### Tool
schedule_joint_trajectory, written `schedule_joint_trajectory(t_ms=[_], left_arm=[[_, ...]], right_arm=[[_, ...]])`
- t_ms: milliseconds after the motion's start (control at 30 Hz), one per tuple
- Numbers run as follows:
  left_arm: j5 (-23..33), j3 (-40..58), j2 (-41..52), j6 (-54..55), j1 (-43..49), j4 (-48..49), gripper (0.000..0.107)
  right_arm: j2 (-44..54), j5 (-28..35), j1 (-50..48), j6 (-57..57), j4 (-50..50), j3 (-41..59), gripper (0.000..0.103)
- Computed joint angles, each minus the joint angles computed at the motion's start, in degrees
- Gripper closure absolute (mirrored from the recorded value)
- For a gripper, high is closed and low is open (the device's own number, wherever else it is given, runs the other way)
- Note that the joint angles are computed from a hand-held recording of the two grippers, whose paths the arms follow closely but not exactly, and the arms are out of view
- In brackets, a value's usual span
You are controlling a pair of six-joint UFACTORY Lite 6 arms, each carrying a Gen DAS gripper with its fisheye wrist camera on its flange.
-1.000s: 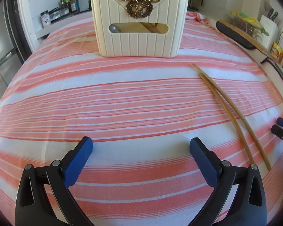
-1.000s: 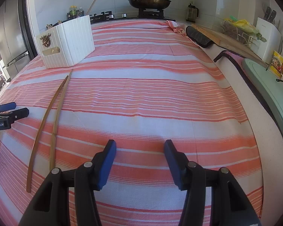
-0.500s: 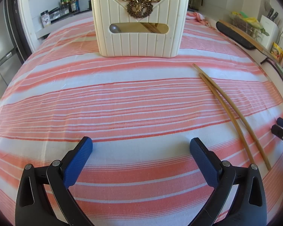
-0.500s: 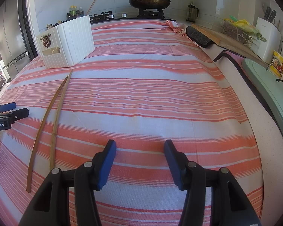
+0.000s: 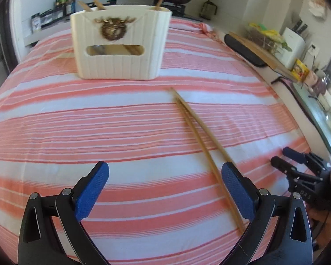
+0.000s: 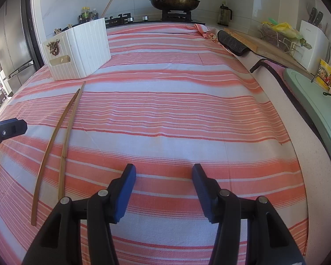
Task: Organize utensils
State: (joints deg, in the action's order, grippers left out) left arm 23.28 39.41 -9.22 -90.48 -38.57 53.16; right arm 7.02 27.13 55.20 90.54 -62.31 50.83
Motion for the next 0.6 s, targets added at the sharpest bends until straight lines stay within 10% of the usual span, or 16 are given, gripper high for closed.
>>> schedule_joint_trajectory(t_ms=[233, 300, 433, 600], left_arm=[[6.9, 10.4, 15.1, -3.5, -4.3, 1.1, 0.017], [9.2, 10.1, 15.2, -7.4, -6.5, 5.5, 0.032], [11.2, 9.3, 13.8, -7.4, -7.6, 7.0, 0.096], [8.3, 3.2, 7.1, -6.8, -2.8, 5.9, 0.102]], right_arm=[[0.0, 0.0, 0.0, 0.0, 0.0, 0.0, 0.049], [0.1, 0.0, 0.0, 0.0, 0.0, 0.0, 0.049], [0.1, 0.0, 0.0, 0.0, 0.0, 0.0, 0.049], [0.1, 0.0, 0.0, 0.0, 0.0, 0.1, 0.049]])
